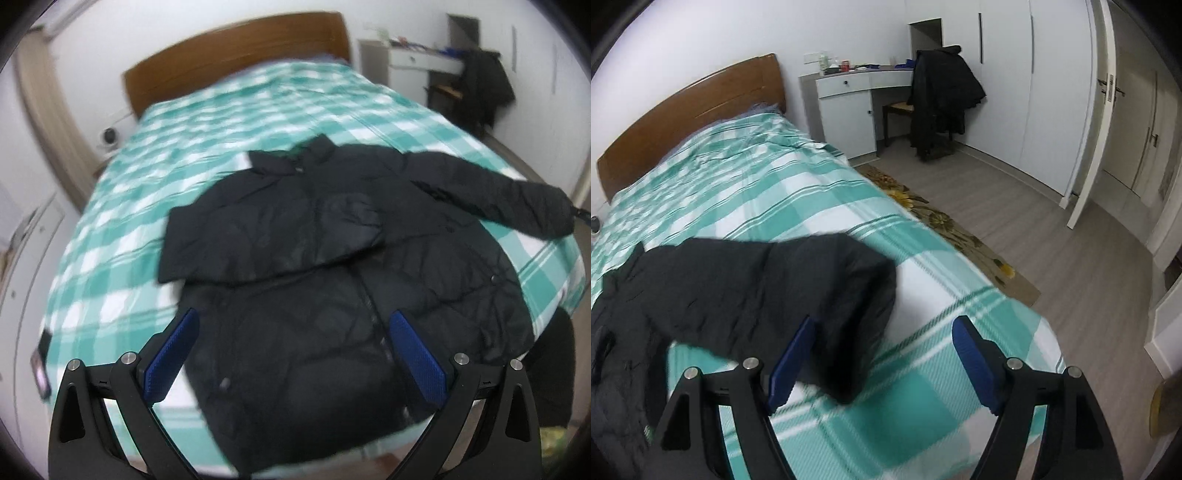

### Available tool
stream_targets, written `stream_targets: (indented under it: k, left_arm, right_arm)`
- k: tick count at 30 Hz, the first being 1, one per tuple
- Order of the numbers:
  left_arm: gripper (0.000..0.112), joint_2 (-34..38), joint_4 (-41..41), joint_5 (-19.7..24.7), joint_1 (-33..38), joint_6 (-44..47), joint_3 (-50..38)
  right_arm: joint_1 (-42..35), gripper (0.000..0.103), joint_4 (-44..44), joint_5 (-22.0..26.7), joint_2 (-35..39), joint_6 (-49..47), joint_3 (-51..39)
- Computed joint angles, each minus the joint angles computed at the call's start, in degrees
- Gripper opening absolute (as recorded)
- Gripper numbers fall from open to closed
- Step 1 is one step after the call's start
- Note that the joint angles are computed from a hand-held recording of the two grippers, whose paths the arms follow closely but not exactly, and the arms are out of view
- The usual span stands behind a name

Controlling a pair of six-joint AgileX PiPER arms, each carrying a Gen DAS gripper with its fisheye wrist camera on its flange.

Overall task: Fold large clothes
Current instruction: 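Grasp the tucked jacket sleeve with the right tool and pull it outward, then grasp the other sleeve cuff with the left tool and lay it out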

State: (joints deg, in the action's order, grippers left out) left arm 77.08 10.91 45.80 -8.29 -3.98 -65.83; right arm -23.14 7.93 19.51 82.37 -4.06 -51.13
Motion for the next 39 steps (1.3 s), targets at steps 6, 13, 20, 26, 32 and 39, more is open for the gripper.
stream_targets:
  k: [6,13,20,26,32,39]
  left_arm:
    - [0.103,25.9,-8.4,1.1,-2.4,7.2,-22.0]
    - [0.082,55.5,-7.0,15.6,-3.2,4.8,-54.7]
    - [0.028,37.0,-11.3,3.8,3.4,7.8,-32.8]
    - [0.028,15.6,-22.7,5.0,23.2,20.1,-23.8]
    - [0.029,13.5,-34.9,11.6,53.3,30.6,-30.9]
    - [0.029,30.9,-37.2,14.6,69.6,27.5,-40.1]
  right_arm:
    - [14.7,0.079,-11.9,0.6,-12.1,12.2,11.4]
    - [36.8,0.079,-25.8,3.8,-19.9,33.8,16.6]
    - [49.2,0.079,-40.5,9.3,-21.9,51.3,15.4]
    - [53.2,0.079,-45.5,10.9,-21.8,56.5,11.9]
    - [60.7,0.079,-50.9,12.5,-18.2,62.8,7.9]
    - [69.0,0.079,-53.4,14.6,-14.1,65.8,3.2]
